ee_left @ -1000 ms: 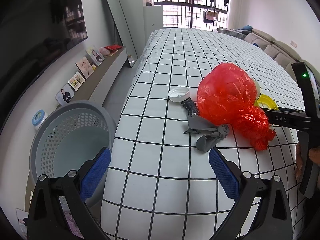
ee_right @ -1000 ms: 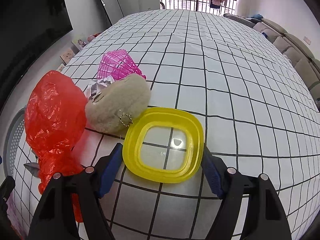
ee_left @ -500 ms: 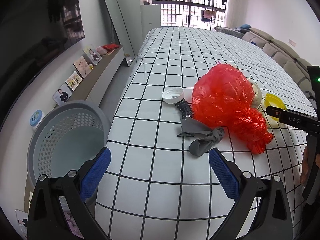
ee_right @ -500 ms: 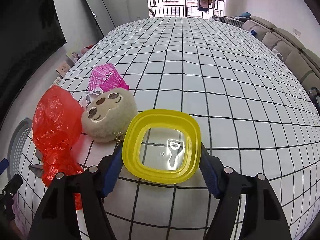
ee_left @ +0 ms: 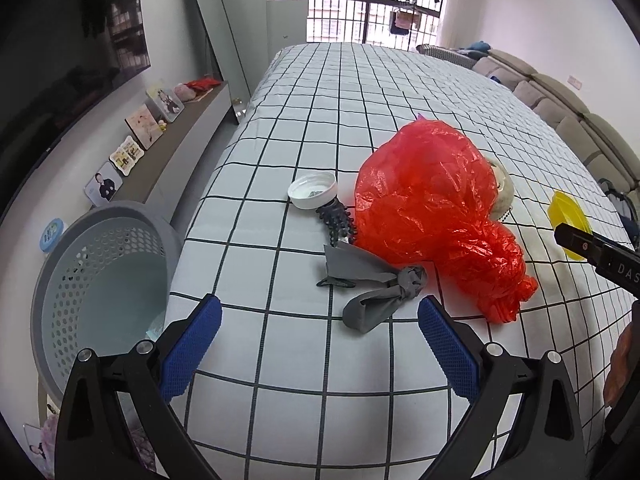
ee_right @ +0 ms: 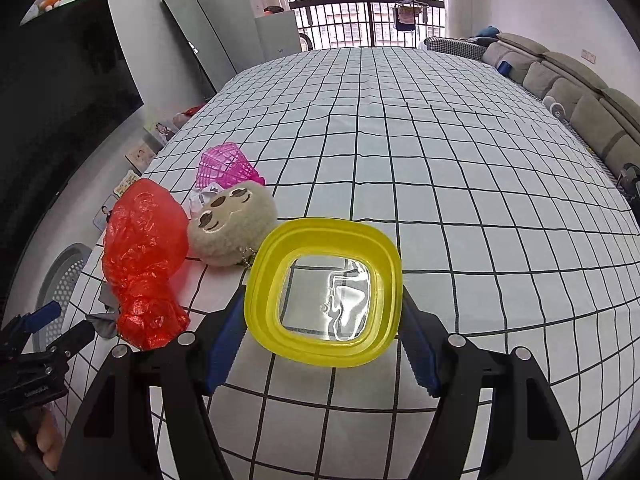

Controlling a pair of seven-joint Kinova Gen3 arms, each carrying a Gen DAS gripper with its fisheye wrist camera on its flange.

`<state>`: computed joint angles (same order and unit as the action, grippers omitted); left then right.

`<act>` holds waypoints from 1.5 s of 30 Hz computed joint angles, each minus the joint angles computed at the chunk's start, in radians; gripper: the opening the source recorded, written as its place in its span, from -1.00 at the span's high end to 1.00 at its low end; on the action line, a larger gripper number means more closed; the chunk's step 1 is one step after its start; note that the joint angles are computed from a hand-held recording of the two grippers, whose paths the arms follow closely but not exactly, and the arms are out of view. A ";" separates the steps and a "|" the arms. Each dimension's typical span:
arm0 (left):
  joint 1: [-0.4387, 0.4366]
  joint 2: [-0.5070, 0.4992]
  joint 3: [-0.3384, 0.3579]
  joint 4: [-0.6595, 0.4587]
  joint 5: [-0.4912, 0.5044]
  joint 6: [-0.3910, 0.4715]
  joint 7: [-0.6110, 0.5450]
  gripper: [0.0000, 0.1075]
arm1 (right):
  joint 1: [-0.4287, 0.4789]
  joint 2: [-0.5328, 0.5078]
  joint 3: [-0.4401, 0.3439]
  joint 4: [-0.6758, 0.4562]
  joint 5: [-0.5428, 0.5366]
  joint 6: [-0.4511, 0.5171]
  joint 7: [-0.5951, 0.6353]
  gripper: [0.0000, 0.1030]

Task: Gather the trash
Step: 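Grasp the yellow square lid by its rim with the right gripper, then grasp the grey cloth with the left gripper while the right gripper holds the lid, then carry the lid and cloth over the grey basket and open both grippers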

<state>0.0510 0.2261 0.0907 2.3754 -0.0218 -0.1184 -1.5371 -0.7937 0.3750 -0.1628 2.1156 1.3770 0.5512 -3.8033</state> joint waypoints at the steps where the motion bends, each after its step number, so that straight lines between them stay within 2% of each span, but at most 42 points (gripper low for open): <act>1: 0.031 0.005 -0.025 -0.004 0.013 0.000 -0.010 -0.80 | 0.004 0.004 0.005 0.003 0.021 -0.010 -0.026 -0.33; 4: 0.101 0.016 -0.084 -0.009 0.052 -0.008 -0.039 -0.80 | 0.038 0.015 0.007 0.001 0.061 -0.050 -0.058 -0.33; 11: 0.167 0.056 -0.133 -0.040 0.108 0.000 -0.072 -0.80 | 0.064 0.019 -0.008 0.000 0.096 -0.045 -0.069 -0.33; 18: 0.180 0.092 -0.136 -0.062 0.117 0.000 -0.080 -0.76 | 0.094 0.014 -0.034 0.022 0.157 -0.052 -0.141 -0.33; 19: 0.180 0.095 -0.132 -0.063 0.124 -0.005 -0.086 -0.72 | 0.098 0.013 -0.040 0.026 0.167 -0.050 -0.153 -0.33; 21: 0.142 0.100 -0.091 -0.070 0.101 0.008 -0.074 -0.38 | 0.105 0.011 -0.052 0.032 0.183 -0.045 -0.172 -0.33; 23: 0.157 0.104 -0.106 -0.069 0.105 0.004 -0.080 -0.25 | 0.113 0.011 -0.062 0.035 0.191 -0.039 -0.179 -0.33; 24: 0.156 0.100 -0.103 -0.065 0.098 -0.001 -0.077 -0.09 | 0.117 0.012 -0.066 0.035 0.193 -0.039 -0.181 -0.33; 30: 0.057 0.074 -0.004 -0.036 0.043 -0.009 -0.053 0.45 | 0.124 0.018 -0.078 0.032 0.184 -0.032 -0.174 -0.33; 34: 0.024 0.035 0.022 -0.008 0.016 -0.004 -0.037 0.58 | 0.113 0.011 -0.073 0.030 0.160 -0.021 -0.156 -0.33; 39: 0.018 -0.042 0.004 0.034 0.003 -0.006 -0.031 0.59 | 0.088 -0.016 -0.068 0.029 0.110 -0.007 -0.112 -0.33; 45: -0.062 -0.123 0.023 0.086 -0.070 -0.017 0.011 0.59 | 0.006 -0.068 -0.066 0.016 -0.015 0.065 0.000 -0.33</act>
<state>-0.0111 0.1026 0.1138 2.4612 -0.0915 -0.1354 -1.5261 -0.7881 0.3066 -0.2288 2.1317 1.3620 0.6158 -3.8028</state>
